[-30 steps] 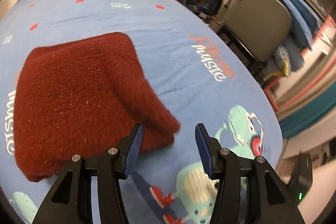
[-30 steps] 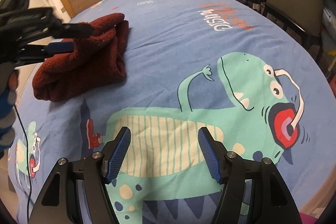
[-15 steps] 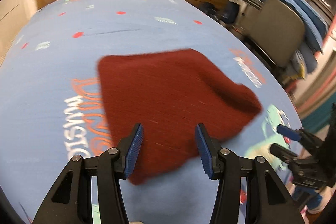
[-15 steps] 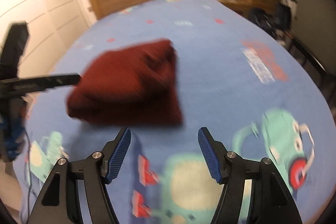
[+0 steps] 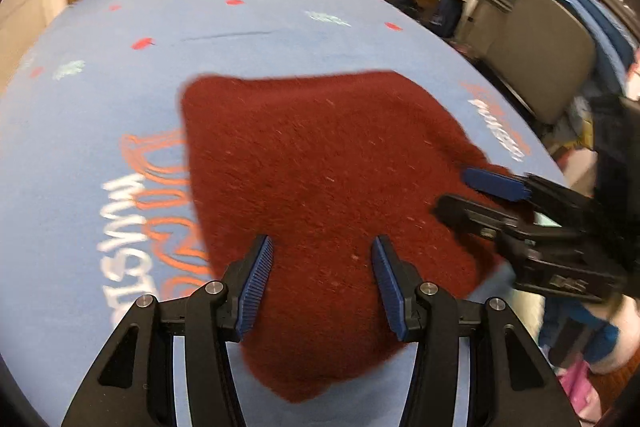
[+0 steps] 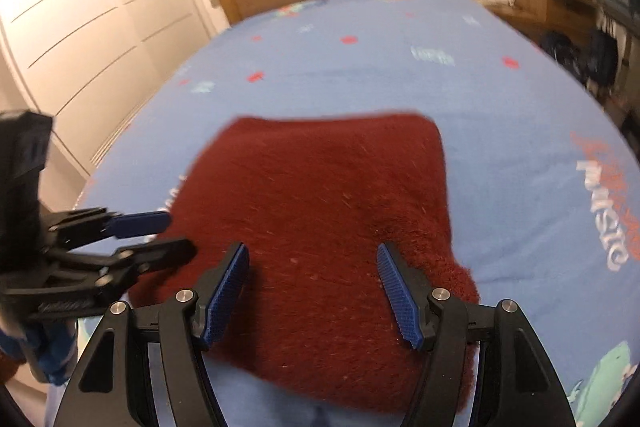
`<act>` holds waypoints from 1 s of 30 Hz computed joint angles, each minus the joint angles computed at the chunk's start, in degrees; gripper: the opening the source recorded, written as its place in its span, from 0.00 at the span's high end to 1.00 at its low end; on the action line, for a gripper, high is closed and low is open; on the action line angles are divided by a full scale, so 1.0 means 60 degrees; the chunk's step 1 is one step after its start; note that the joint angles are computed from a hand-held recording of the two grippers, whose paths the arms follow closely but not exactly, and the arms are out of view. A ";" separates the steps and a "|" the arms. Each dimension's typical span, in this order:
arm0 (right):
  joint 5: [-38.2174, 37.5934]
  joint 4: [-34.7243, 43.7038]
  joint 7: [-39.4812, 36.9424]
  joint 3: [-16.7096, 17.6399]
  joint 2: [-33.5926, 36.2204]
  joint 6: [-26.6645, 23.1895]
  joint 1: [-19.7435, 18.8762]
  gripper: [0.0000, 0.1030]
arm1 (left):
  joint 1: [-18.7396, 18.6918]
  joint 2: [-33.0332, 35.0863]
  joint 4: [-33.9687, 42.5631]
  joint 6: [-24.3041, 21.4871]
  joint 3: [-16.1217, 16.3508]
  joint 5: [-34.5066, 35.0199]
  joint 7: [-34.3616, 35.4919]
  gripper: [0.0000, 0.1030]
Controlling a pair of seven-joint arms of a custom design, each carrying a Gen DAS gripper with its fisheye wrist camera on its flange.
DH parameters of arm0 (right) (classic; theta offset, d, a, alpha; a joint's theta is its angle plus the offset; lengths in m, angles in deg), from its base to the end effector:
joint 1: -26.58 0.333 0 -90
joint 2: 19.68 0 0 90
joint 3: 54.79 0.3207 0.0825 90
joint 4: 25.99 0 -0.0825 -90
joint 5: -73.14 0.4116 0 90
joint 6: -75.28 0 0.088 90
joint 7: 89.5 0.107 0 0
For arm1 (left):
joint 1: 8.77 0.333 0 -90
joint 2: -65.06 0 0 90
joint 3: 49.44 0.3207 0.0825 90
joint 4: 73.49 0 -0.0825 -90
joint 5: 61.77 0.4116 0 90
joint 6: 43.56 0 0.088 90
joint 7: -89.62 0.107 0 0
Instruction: Fold small clothes
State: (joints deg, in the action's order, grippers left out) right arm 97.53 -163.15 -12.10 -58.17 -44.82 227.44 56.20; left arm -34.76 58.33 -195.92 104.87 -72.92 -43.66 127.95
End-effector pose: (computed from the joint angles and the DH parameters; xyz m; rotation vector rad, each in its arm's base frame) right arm 0.4427 0.2023 0.5525 -1.9659 1.3494 -0.1871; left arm 0.3701 -0.4522 0.5076 -1.7749 2.1610 -0.8313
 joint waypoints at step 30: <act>0.0457 -0.0787 -0.1369 -0.0418 -0.0525 -0.0013 0.0168 0.33 | -0.0023 -0.0635 -0.0766 0.0460 -0.0331 -0.0328 0.0107 0.50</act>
